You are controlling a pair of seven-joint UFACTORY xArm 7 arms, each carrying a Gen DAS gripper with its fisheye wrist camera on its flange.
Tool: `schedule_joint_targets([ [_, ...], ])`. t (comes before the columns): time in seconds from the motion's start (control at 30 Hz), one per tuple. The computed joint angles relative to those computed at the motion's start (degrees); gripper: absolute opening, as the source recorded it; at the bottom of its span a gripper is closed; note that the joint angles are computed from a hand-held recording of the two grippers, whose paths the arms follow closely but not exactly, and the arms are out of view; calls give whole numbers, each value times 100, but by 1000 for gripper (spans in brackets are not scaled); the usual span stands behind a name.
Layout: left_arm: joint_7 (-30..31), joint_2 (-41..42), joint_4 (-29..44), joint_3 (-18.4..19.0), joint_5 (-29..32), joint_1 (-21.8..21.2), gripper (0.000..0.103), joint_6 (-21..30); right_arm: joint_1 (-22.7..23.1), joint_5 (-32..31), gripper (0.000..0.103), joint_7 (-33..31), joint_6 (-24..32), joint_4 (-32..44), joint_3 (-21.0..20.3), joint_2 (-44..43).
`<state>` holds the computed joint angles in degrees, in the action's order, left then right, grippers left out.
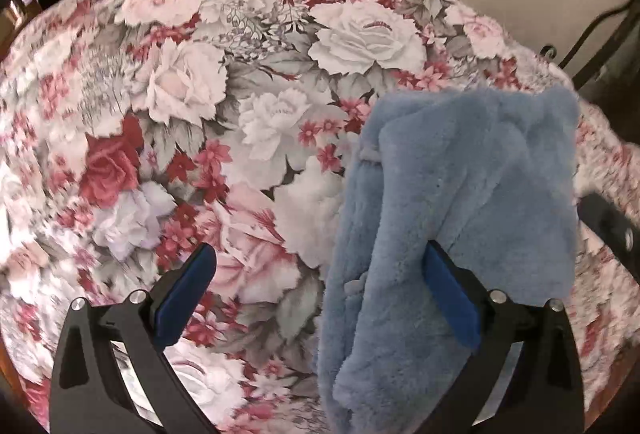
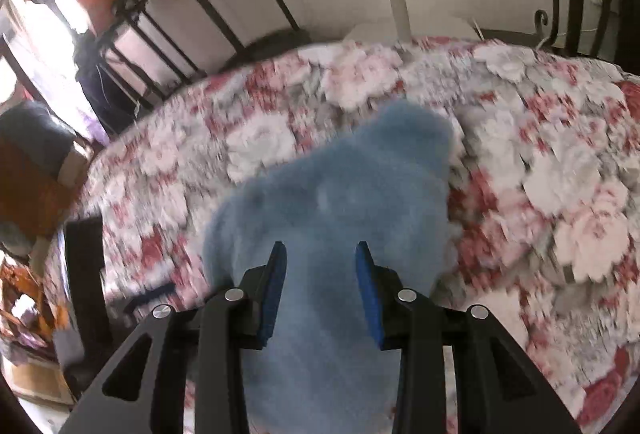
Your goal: Fold small clothes
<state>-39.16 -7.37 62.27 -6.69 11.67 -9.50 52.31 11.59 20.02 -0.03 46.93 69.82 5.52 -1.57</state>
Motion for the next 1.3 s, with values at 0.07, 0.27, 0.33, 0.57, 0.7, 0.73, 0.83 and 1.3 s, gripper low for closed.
schedule_joint_targets([
  [0.07, -62, 66, 32, -27, 128, -3, 99, 19, 14, -515, 35, 241, 154, -234, 36, -98],
  [0.27, 1, 67, 82, 33, -79, -30, 99, 114, -15, 205, 52, 613, 350, -707, -296, -505],
  [0.33, 70, -148, 79, 51, -158, -12, 99, 247, -132, 195, 51, 541, 372, -765, -208, -789],
  [0.57, 107, -1306, -305, -130, -564, -139, 98, 904, -78, -16, 51, 582, 771, -1328, -259, -2030],
  [0.7, 113, -1892, -531, -330, -703, -213, 98, 1268, 16, -24, 51, 687, 984, -1730, -293, -2784],
  [0.73, 52, -2014, -587, -392, -710, -224, 98, 1378, 57, -20, 51, 623, 957, -1852, -310, -2975],
  [0.83, -56, -2155, -650, -473, -843, -275, 98, 1535, 18, -315, 51, 494, 879, -2498, -276, -3860],
  [1.3, -22, -1335, 64, -849, 331, -266, 98, 1205, 334, 512, 53, 194, 265, -2124, -578, -2695],
])
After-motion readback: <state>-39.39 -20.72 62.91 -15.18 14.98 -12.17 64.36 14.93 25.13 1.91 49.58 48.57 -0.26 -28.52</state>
